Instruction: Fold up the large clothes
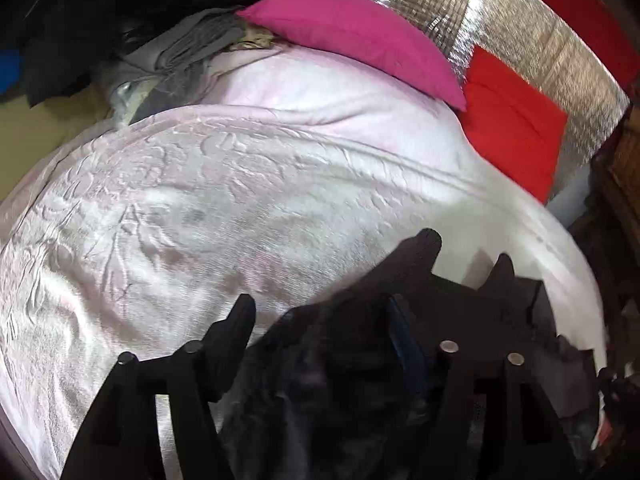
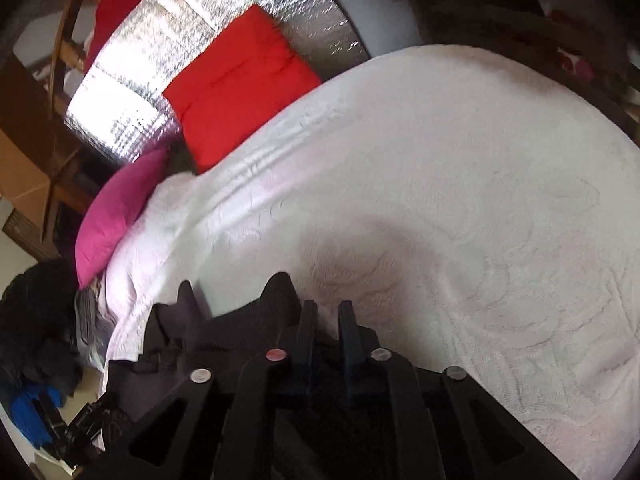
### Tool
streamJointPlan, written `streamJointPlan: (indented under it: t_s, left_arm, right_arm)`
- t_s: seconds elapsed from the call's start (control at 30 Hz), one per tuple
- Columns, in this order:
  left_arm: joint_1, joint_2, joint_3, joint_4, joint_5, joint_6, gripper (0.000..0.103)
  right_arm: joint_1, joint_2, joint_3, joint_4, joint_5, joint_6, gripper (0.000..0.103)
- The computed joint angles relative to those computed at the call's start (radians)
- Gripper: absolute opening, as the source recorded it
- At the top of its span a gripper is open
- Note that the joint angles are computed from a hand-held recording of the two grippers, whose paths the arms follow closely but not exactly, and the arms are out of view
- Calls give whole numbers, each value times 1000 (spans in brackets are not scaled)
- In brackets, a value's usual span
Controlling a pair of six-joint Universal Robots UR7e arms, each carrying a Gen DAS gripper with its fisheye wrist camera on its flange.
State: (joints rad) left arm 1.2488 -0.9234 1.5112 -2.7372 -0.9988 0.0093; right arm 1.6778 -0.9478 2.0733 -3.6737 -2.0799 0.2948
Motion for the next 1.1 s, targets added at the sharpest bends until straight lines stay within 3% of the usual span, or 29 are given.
streamJointPlan:
  t_s: [0.03, 0.1, 0.27, 0.4, 0.47, 0.5, 0.53, 0.6, 0.7, 0.9, 0.97, 1.0, 1.1]
  left_arm:
    - [2, -10, 2, -6, 13, -5, 70]
    - [10, -32, 13, -32, 26, 0, 70]
    - [42, -59, 5, 10, -27, -24, 71]
    - [28, -52, 16, 32, -49, 53, 72]
    - [12, -41, 25, 35, -24, 104, 72]
    - [6, -24, 19, 43, 9, 121, 72]
    - [5, -11, 10, 63, 38, 119, 72]
    - [11, 10, -12, 112, 72, 90, 73]
    - [19, 10, -20, 131, 63, 56, 74]
    - [-7, 8, 16, 48, 133, 131, 74]
    - [-12, 0, 33, 27, 141, 142, 74]
    - [-13, -3, 39, 13, 140, 148, 74]
    - [-21, -7, 61, -51, 150, 180, 74]
  right_arm:
    - [-1, -1, 3, -1, 16, 3, 54]
    - [10, 15, 10, -59, 21, -5, 94]
    - [45, 46, -25, -52, -24, -53, 94]
    - [68, 101, -111, 76, -132, -71, 92]
    - [69, 120, -144, 150, -167, -73, 82]
    - [71, 127, -158, 187, -185, -73, 68]
    - [79, 141, -174, 207, -232, -76, 62]
    - [90, 152, -182, 195, -274, -89, 54]
    - [91, 148, -170, 134, -292, -103, 39]
    - [67, 141, -174, 191, -271, -64, 39]
    - [59, 118, -147, 172, -235, -28, 53]
    - [55, 108, -136, 168, -221, -6, 66]
    - [46, 78, -91, 109, -154, 19, 67]
